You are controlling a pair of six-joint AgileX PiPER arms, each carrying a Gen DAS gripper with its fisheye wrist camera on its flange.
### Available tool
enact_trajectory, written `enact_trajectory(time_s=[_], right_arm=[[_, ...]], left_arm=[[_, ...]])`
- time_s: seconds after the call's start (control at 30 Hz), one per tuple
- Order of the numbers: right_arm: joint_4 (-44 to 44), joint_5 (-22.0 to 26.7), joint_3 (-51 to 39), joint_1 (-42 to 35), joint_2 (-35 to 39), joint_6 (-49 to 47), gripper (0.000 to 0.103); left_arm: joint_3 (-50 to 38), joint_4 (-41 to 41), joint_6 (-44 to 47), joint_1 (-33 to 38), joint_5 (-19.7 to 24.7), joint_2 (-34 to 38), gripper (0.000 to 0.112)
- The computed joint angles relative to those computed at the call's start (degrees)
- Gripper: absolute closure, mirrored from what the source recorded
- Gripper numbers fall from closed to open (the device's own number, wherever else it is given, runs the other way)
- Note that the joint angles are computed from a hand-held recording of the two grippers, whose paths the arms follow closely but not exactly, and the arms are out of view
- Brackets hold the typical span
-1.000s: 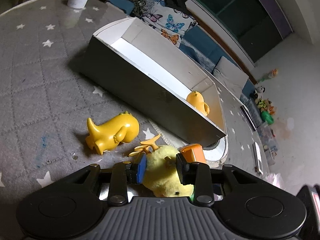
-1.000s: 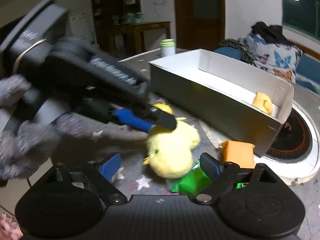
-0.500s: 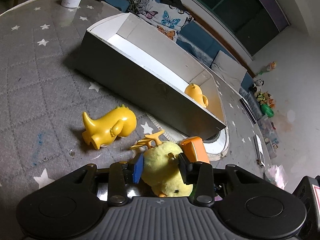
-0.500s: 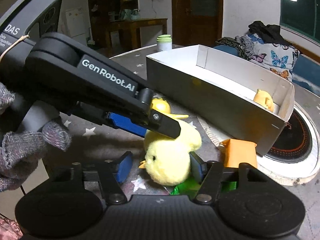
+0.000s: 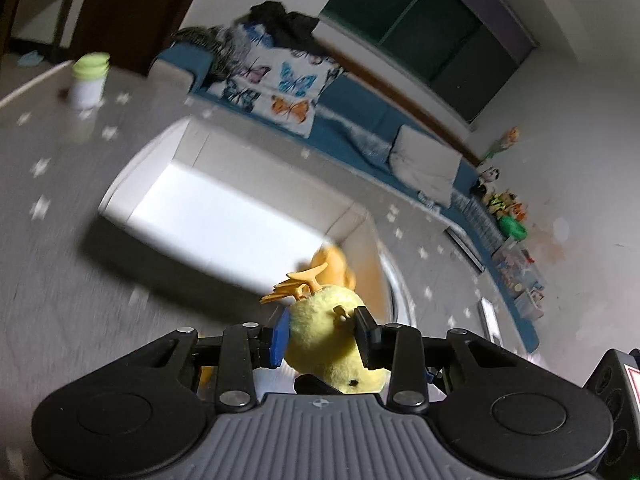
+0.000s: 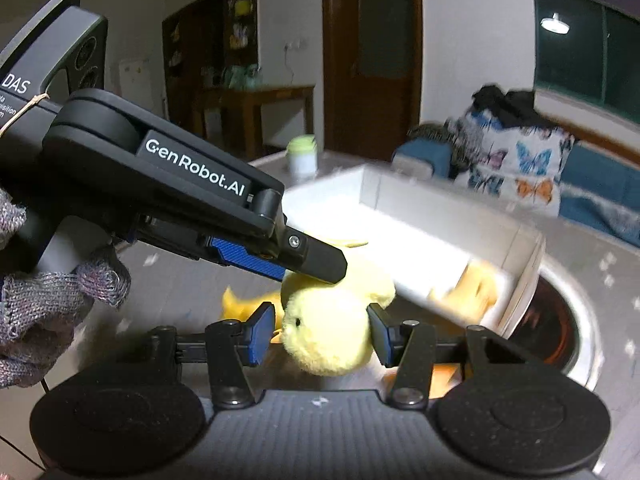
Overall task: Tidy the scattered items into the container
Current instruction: 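Carry the chick with the left tool and lower it into the box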
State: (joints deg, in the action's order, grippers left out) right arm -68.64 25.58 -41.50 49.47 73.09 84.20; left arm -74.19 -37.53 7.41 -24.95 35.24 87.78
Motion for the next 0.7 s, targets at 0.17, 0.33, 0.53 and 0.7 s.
enact_trajectory(time_s=[0.17,0.33,0.53,0.7], right_arm=[[11.28,-6.89,-6.96,-11.2,4.54,-15.79,0.053],[31.87,-10.95,-13.4,-20.15,11.28,-38.67,0.053],[56.66,-11.06,-18.89,-26.07,18.34,-63.44,0.053],[66.84,-9.78,-21.96,-28.33,22.67,-73.99,0.053]], left_arm=[[-14.72,0.62,-1.3,1.13,4.63,11.23,0.075],[-29.19,0.21,-4.06,2.68,11.44,23.44,0.075],[-39.3,1.26,-6.38,3.55,15.55,32.55,0.075],[-43.37,0.84,-7.7,4.55,17.79,36.52,0.075]])
